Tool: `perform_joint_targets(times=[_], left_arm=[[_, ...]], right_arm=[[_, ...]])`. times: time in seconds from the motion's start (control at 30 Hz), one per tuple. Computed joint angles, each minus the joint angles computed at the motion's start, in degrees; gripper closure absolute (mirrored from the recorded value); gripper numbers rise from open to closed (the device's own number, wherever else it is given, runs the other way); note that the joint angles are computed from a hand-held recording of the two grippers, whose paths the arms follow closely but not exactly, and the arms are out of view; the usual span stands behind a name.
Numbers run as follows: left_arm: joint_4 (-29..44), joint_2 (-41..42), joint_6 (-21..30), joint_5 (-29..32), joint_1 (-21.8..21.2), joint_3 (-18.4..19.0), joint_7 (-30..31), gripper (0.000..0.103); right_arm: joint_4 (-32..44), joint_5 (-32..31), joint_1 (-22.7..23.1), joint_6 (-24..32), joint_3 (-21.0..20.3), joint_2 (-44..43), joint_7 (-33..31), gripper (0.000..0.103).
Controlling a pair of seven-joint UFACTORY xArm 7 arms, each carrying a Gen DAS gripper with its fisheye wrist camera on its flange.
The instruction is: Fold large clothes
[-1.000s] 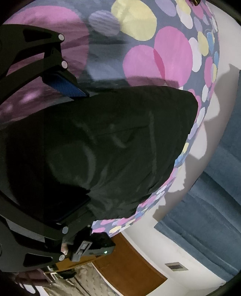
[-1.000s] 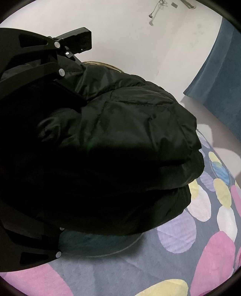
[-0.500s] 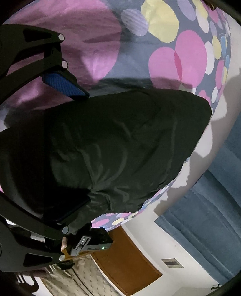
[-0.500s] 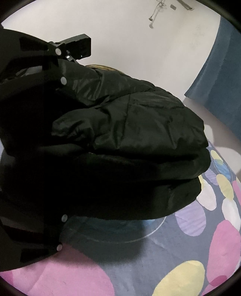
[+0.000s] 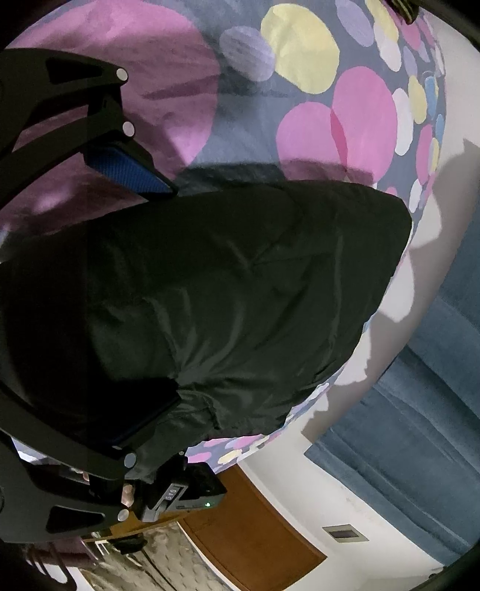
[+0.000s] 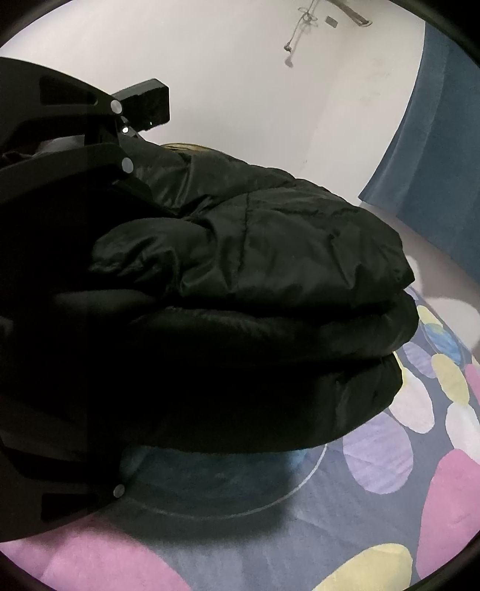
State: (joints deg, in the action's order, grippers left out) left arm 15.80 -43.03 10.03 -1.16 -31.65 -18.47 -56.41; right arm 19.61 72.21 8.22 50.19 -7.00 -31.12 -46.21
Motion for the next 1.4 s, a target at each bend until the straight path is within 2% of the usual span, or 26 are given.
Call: perform_joint_targets(times=[0.23, 0.43, 0.6, 0.7, 0.83, 0.87, 0.97, 1.13, 1.4], left_arm=[[2.1, -2.3, 5.8, 2.7, 3.1, -4.0, -2.1, 0.002], [3.2, -3.4, 8.9, 4.7, 4.0, -6.0, -4.3, 0.002], [4.8, -5.7, 13.9, 6.7, 5.0, -8.7, -6.8, 0.002], [6.6, -7.7, 18.8, 8.5, 5.5, -11.2, -9.0, 0.002], [9.9, -9.7, 25.6, 11.1, 5.7, -14.3, -10.9, 0.002], [10.7, -10.1, 27.1, 11.6, 5.8, -15.0, -11.5, 0.002], [12.9, -11.4, 32.0, 12.4, 5.5, -17.1, -13.9, 0.002], [16.3, -12.8, 39.1, 12.8, 4.8, -19.2, -16.6, 0.002], [22.9, -11.9, 49.5, 14.7, 5.8, -23.5, -17.6, 0.002]], right_arm=[[-0.9, -1.5, 0.3, -1.8, 0.8, -2.8, 3.0, 0.025], [-2.3, -3.1, 1.1, -3.7, 0.4, -5.4, 4.9, 0.021], [-4.3, -6.9, 0.9, -6.2, 0.7, -10.2, 9.7, 0.02], [-6.4, -11.2, 0.3, -10.5, 3.5, -16.4, 15.3, 0.02], [-9.7, -21.7, -3.1, -14.1, 11.6, -28.4, 27.1, 0.02], [-10.5, -24.5, -4.3, -13.9, 14.4, -32.5, 30.8, 0.02], [-11.6, -30.2, -4.9, -11.4, 17.0, -40.4, 36.4, 0.02], [-13.5, -37.0, -3.2, -6.0, 15.2, -50.2, 39.8, 0.02], [-14.4, -42.9, 2.4, -3.3, 15.2, -55.9, 46.0, 0.02]])
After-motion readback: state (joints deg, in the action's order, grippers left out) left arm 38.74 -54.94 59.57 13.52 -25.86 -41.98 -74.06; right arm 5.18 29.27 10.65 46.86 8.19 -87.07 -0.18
